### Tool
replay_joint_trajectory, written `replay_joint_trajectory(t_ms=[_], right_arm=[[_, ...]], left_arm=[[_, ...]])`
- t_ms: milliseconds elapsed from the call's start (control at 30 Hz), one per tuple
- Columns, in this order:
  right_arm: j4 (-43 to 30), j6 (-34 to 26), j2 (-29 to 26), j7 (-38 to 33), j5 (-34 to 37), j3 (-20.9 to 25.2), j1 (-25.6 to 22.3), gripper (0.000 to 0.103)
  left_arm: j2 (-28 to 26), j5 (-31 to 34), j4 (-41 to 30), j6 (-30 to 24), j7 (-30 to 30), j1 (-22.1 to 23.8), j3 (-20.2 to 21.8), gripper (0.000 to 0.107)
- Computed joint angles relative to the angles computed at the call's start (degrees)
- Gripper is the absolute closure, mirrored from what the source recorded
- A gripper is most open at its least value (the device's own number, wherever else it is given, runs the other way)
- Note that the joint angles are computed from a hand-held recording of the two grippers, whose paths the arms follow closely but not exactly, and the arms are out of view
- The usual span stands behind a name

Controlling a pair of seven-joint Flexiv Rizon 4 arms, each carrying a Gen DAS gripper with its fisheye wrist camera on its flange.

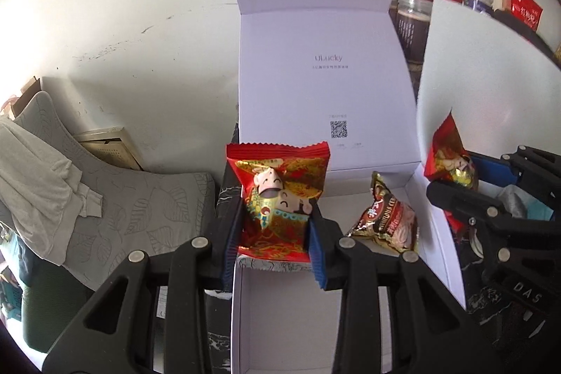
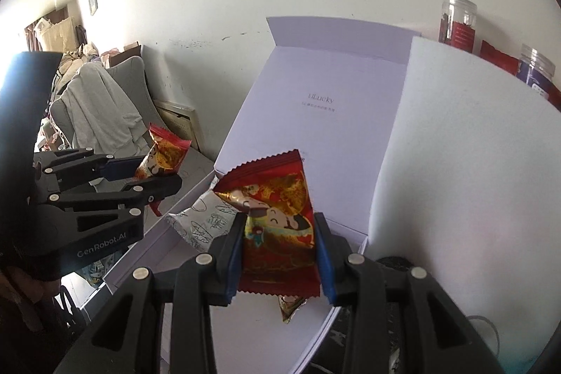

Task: Organize objects
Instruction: 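Lower the red wrapped snack into the box with the left tool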

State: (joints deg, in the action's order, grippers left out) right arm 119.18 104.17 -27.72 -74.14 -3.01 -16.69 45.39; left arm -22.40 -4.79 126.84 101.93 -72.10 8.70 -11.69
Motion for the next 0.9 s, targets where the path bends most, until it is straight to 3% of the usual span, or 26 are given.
replay_joint_trajectory(t_ms=[67, 300, 500, 900], right_arm=[[-1.16, -1.51, -0.96, 0.27, -0.85, 1.49, -1.81, 0.066], [-2.87, -4.08, -3.33, 3.66, -3.53, -0.03, -1.66, 0.066], [-5.08, -4.66, -5.43, 5.14, -6.38, 4.76, -6.15, 0.066], [-7.8, -4.61, -8.18, 7.73, -7.58, 6.23, -8.01, 0.066]], left_arm=[[-1.53, -0.68, -1.83, -1.57, 0.33, -3.42, 3.39, 0.074], [-5.31, -2.2, -5.06, -4.63, 1.96, -6.89, 6.46, 0.074], [-7.38, -3.21, -6.4, -5.73, 3.13, -6.78, 5.98, 0.074], [-9.29, -4.01, -6.58, -5.3, 4.45, -3.21, 1.6, 0.074]])
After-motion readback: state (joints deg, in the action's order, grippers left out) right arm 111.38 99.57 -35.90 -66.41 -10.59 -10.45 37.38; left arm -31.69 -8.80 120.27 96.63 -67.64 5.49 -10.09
